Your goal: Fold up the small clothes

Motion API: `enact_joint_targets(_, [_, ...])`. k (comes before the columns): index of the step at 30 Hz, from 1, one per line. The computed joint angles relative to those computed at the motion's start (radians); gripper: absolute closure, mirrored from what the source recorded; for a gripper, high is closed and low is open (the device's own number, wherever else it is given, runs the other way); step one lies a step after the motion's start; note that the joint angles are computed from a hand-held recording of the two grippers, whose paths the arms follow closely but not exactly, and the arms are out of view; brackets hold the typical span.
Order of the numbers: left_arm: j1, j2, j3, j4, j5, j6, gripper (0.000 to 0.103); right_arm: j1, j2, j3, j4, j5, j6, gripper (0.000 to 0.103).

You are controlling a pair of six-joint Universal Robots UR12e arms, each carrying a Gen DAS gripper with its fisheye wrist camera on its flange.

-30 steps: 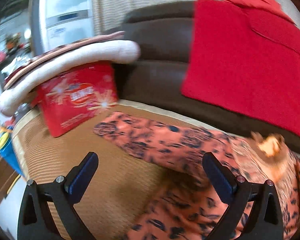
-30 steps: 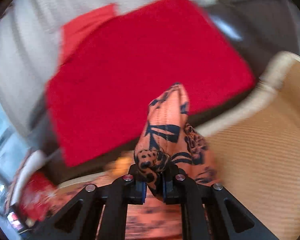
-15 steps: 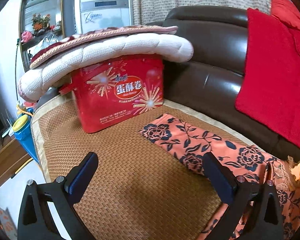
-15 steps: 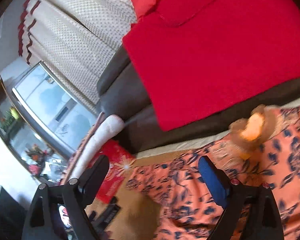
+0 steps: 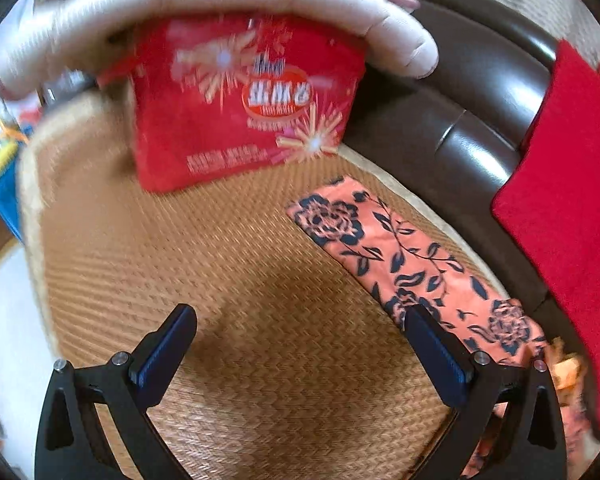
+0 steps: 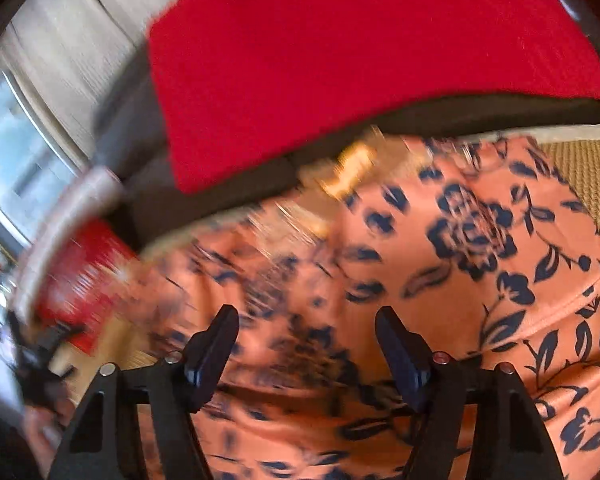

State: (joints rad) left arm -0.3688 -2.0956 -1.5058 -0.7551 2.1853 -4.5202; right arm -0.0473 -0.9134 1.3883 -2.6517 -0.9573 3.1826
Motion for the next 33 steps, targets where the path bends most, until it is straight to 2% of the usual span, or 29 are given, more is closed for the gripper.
enact_joint_targets(1, [0.005,0.002,-0.016,0.053,-0.023,0.01,0.0,0.007,0.006,-0.015,0.054,-0.038,-0.022,0.036])
enact_joint_targets(3, [0.016,0.001,-0.039,0.159,-0.079,0.038,0.001,0.006,0.009,-0.018,0.059,-0.047,-0.033,0.036])
enact_joint_targets(5, [0.022,-0.01,-0.045,0.235,-0.118,0.049,0.014,-0.003,0.007,-0.018,0.054,-0.019,-0.027,0.036])
enact_joint_targets(7, [0.03,-0.025,-0.034,0.268,-0.163,0.072,0.019,-0.015,0.008,-0.014,0.044,0.015,-0.006,0.036])
enact_joint_targets(10, [0.039,-0.053,-0.01,0.303,-0.232,0.094,0.027,-0.023,0.007,-0.009,0.039,0.022,0.004,0.037])
enact_joint_targets(12, [0.047,-0.067,0.005,0.307,-0.258,0.095,0.027,-0.025,0.009,-0.006,0.025,0.027,0.0,0.037])
enact_joint_targets(15, [0.066,-0.076,-0.002,0.347,-0.302,0.036,0.027,-0.031,0.006,-0.002,0.024,0.033,-0.013,0.037])
enact_joint_targets(21, [0.101,-0.083,-0.029,0.453,-0.303,-0.031,0.029,-0.033,0.01,-0.005,0.029,0.038,-0.026,0.037])
enact_joint_targets(22, [0.105,-0.083,-0.031,0.458,-0.301,-0.038,0.037,-0.034,0.01,-0.006,0.033,0.039,-0.033,0.037])
enact_joint_targets(23, [0.111,-0.085,-0.03,0.459,-0.311,-0.045,0.051,-0.033,0.011,-0.007,0.033,0.038,-0.033,0.037])
enact_joint_targets(24, [0.117,-0.087,-0.03,0.464,-0.328,-0.046,0.059,-0.034,0.011,-0.007,0.035,0.04,-0.036,0.037])
enact_joint_targets(26, [0.127,-0.092,-0.029,0.462,-0.35,-0.056,0.088,-0.034,0.013,-0.01,0.036,0.038,-0.04,0.037])
enact_joint_targets(29, [0.133,-0.095,-0.031,0.483,-0.344,-0.073,0.098,-0.035,0.015,-0.012,0.028,0.032,-0.034,0.037])
enact_joint_targets(31, [0.125,-0.089,-0.028,0.494,-0.293,-0.06,0.099,-0.036,0.017,-0.014,0.024,0.033,-0.024,0.036])
enact_joint_targets(33, [0.11,-0.078,-0.011,0.484,-0.223,-0.01,0.1,-0.037,0.017,-0.012,0.013,0.029,-0.018,0.036])
